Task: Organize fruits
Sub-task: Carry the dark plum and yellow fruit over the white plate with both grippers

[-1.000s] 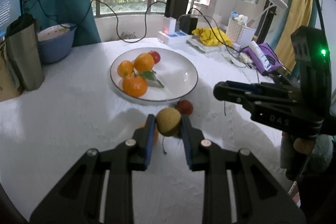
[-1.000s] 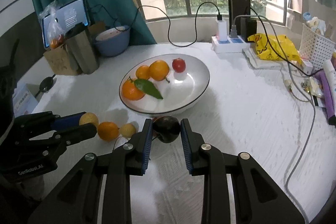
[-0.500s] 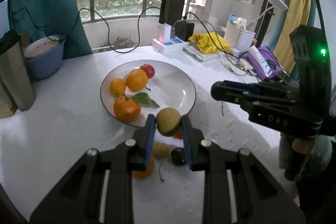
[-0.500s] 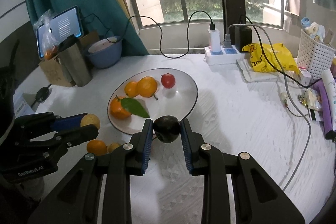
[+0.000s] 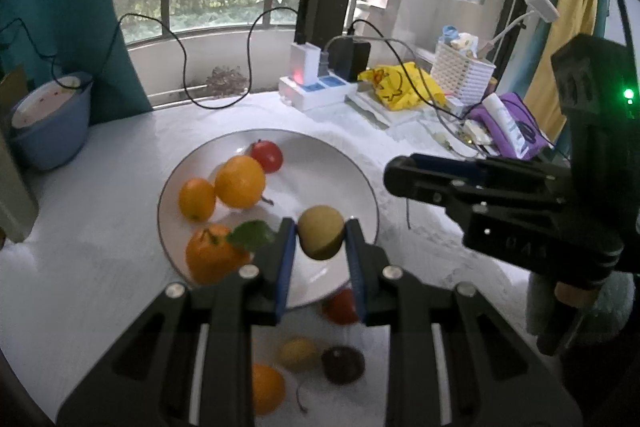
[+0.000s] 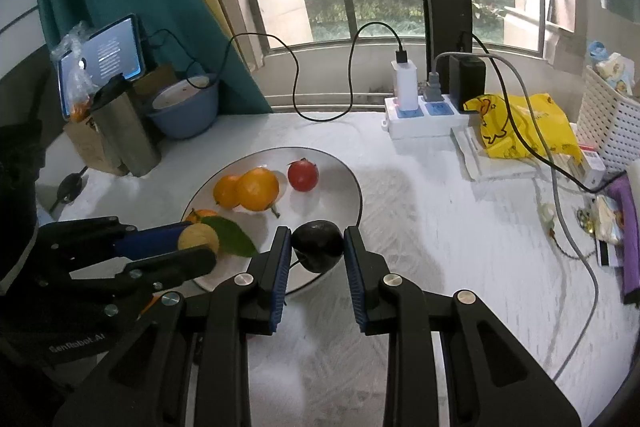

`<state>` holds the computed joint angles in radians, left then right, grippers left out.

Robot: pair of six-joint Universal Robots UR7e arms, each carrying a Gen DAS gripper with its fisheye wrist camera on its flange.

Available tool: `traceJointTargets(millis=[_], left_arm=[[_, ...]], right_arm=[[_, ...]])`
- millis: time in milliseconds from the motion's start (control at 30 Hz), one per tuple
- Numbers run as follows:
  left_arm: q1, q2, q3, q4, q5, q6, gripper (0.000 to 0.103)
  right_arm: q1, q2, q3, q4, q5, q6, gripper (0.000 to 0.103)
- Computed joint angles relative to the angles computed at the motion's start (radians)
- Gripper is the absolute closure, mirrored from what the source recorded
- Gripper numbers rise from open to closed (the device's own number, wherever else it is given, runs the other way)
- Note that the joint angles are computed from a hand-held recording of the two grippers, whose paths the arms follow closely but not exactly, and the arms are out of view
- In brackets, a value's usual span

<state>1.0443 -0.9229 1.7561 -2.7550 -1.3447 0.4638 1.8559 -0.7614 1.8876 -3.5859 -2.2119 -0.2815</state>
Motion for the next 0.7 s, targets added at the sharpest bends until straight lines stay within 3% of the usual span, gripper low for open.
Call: traceJointTargets(millis=[533,700], left_arm=[[0.008,0.15,-0.172,0.075,0.074,-0.046,0.076],[0.013,0.159,-0.203,0.117,0.063,-0.072,0.076]], right_arm=[[-0.055,0.033,-0.112,0.1,0.034,-0.009,0.074],[-0.068,0.056,-0.155,0.125,0.06,-0.015,0.074]])
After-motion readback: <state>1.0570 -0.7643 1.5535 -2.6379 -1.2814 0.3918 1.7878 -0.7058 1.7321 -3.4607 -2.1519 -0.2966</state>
